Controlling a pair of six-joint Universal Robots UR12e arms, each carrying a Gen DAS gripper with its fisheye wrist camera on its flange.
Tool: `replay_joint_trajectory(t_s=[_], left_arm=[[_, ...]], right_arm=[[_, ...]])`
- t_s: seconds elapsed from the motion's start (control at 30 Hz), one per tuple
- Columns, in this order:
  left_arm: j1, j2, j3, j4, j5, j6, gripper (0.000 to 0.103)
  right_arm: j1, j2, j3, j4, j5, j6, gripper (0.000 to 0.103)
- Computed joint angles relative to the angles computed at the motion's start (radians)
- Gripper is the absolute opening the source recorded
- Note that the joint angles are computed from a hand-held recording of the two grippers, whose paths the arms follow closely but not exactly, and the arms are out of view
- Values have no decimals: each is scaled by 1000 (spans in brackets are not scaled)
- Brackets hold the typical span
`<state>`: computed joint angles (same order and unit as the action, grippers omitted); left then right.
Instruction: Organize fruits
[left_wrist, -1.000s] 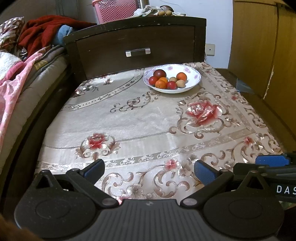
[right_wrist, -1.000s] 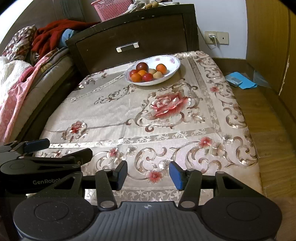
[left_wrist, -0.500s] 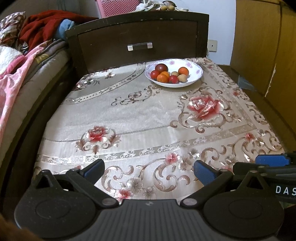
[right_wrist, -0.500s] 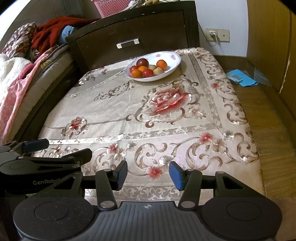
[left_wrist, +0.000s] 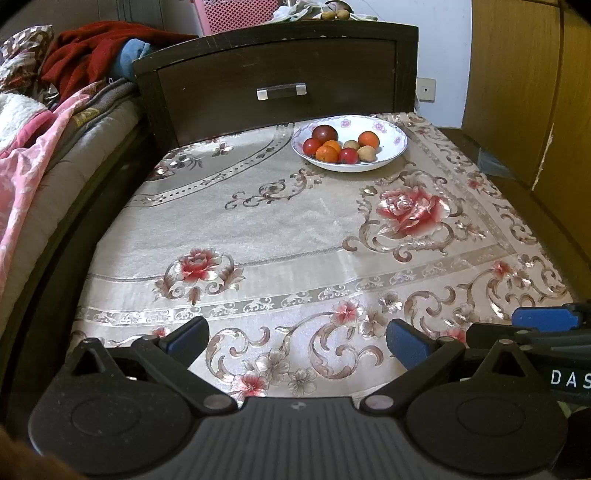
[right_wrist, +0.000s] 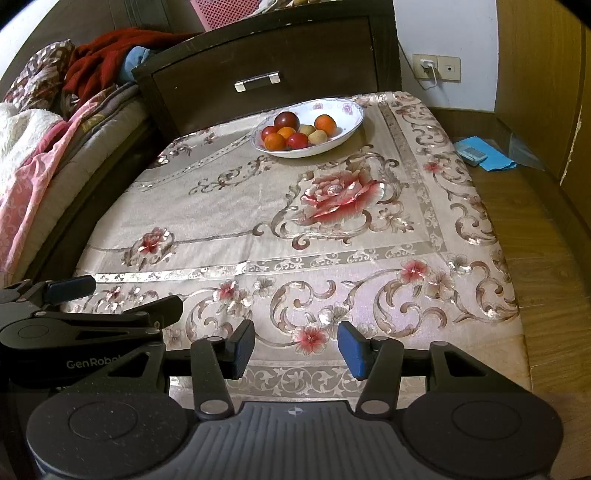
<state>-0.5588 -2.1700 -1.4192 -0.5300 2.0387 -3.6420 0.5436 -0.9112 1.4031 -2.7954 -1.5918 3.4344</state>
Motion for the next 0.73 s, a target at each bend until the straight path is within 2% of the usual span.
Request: replay_joint_trajectory(t_s=[0.23, 0.43, 0.73], left_arm=[[0, 0, -3, 11, 5, 8, 103], [-8, -6, -5, 53, 49, 44, 103], [-7, -9, -1, 45, 77, 24, 103]], right_arm=[[0, 0, 1, 0, 1, 0, 45], [-1, 1, 3, -8, 3, -1, 45], [-2, 1, 6, -35, -22, 16, 49]])
